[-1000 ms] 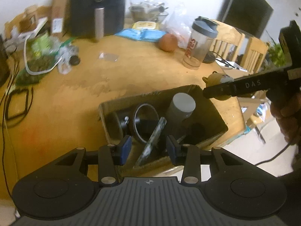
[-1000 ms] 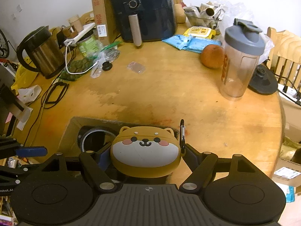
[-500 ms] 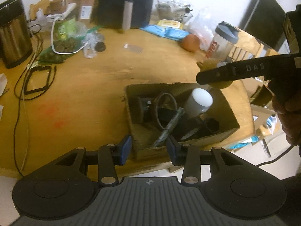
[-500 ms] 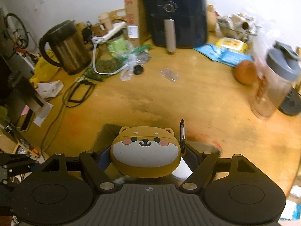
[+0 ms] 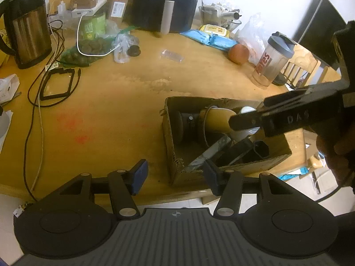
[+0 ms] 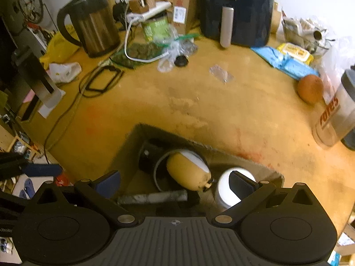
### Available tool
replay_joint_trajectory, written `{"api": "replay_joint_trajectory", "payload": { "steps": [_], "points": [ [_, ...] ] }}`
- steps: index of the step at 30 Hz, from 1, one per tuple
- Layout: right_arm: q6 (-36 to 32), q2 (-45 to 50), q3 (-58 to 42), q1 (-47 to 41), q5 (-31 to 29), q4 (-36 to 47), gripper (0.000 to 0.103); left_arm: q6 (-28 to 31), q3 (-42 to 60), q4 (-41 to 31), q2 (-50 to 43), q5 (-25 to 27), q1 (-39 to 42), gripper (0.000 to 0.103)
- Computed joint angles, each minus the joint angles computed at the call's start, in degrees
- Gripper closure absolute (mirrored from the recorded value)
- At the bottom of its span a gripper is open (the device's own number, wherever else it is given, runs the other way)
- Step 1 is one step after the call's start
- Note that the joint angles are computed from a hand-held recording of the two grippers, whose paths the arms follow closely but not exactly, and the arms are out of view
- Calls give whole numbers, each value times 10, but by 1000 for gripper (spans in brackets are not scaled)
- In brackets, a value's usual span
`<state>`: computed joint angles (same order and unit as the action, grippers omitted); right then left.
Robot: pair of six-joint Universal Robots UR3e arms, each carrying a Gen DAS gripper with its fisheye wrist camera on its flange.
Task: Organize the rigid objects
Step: 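Open the left tool to drop the stick while the right tool releases the case, then withdraw both open tools from the box back over the table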
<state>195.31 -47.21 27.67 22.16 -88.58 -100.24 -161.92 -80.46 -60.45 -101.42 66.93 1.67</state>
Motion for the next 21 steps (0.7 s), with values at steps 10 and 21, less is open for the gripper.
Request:
{"api": "replay_joint_trajectory", "payload": {
  "steps": [10,21],
  "points": [
    [64,-69,133,1,-63,-44,0,8,41,-15,-34,13,-22,46],
    [101,-141,245,-5,-134,-64,0,18,89,-8,-74,12,-43,30]
  ]
}}
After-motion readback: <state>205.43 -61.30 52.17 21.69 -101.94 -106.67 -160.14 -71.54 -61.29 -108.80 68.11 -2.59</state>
